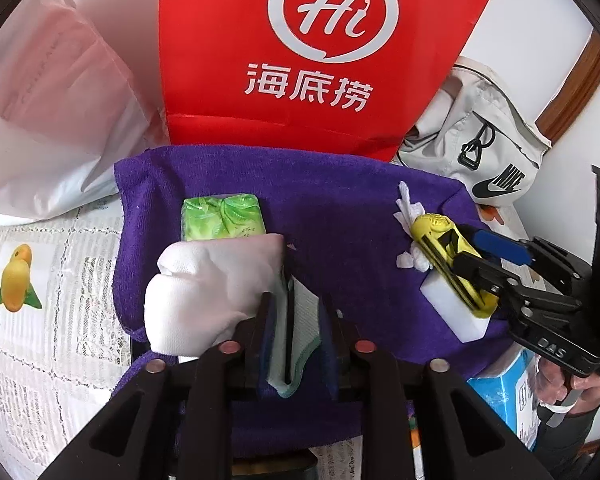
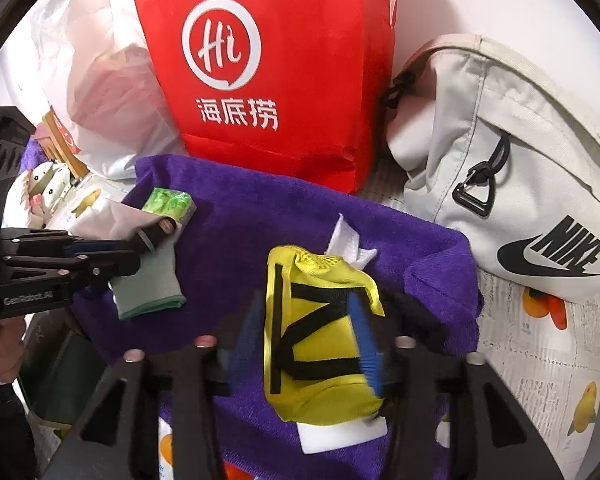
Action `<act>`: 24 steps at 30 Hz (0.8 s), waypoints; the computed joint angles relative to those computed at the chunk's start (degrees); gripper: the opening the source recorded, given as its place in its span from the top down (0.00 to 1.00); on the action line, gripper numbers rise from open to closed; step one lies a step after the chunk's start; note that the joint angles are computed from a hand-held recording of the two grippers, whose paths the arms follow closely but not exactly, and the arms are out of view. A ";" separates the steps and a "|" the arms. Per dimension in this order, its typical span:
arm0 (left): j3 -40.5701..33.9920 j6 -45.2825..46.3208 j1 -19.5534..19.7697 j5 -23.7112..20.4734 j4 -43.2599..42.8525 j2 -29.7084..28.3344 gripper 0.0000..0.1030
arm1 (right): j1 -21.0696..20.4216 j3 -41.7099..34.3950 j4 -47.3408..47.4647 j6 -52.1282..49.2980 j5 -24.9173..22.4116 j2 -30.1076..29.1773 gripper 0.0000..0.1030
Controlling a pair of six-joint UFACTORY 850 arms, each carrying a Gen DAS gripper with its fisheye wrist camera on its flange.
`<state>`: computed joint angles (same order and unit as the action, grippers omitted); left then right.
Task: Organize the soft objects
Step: 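Carry the yellow pouch onto the purple towel with the right tool and open it, then move the right tool down to the green packet on the bedspread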
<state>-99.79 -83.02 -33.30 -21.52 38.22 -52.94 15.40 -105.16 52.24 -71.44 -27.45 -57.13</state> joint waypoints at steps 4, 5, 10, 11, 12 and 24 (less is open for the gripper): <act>0.79 -4.73 -0.44 -1.51 3.37 0.59 0.52 | -0.19 3.17 3.83 -4.58 0.76 2.20 0.45; 1.11 -5.16 -0.53 -1.65 3.62 0.87 0.52 | -0.23 4.26 5.08 -6.10 1.35 2.94 0.45; 3.79 -10.66 -1.71 -2.76 8.25 3.25 0.52 | -0.87 10.75 14.21 -15.10 3.57 7.36 0.40; 4.49 -11.91 -1.96 -2.88 9.23 3.86 0.52 | -1.01 11.98 16.37 -16.95 4.00 8.19 0.38; 5.30 -13.51 -2.25 -2.96 10.46 4.53 0.52 | -1.16 13.63 18.43 -18.61 4.60 9.35 0.35; 20.94 -44.99 -7.84 -4.75 34.64 15.50 0.52 | -2.34 32.42 29.32 -30.74 3.69 22.56 0.34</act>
<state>-78.85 -128.00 -41.14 -26.27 72.86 -37.44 13.06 -72.74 81.56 -102.18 -23.76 -34.57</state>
